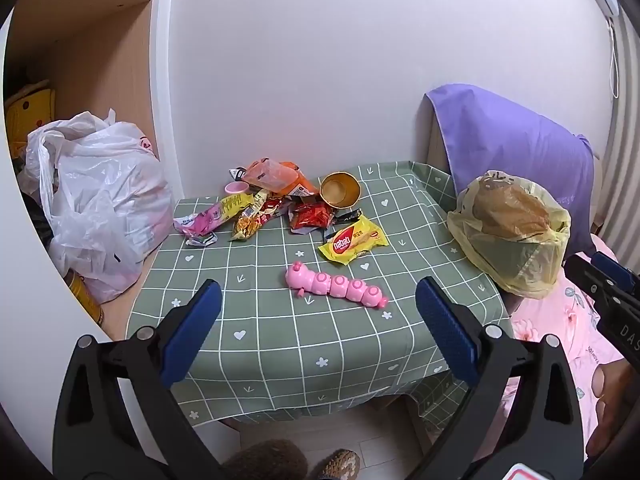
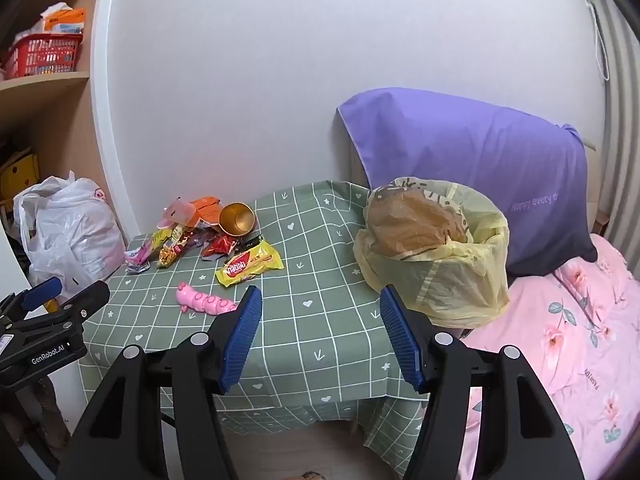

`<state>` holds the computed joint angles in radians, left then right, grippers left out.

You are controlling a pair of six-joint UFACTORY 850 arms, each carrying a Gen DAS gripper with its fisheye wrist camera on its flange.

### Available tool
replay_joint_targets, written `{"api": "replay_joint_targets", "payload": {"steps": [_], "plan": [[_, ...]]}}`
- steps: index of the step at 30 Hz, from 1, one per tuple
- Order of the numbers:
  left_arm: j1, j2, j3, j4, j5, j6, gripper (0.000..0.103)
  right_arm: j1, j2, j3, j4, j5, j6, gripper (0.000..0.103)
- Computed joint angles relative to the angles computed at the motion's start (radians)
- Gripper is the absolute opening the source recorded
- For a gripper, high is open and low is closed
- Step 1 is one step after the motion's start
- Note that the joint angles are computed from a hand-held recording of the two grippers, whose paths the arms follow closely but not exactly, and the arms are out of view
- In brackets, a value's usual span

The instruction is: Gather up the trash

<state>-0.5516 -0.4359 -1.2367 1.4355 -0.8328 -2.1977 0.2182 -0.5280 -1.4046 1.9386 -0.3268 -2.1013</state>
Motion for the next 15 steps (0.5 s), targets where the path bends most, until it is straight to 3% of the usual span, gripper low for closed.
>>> {"api": "replay_joint_targets", "payload": {"steps": [15], "plan": [[-0.021, -0.002, -0.015, -0.006, -0.046, 0.022, 0.093, -0.012, 0.022, 0.021, -0.032, -0.015, 0.015, 0.058]]}}
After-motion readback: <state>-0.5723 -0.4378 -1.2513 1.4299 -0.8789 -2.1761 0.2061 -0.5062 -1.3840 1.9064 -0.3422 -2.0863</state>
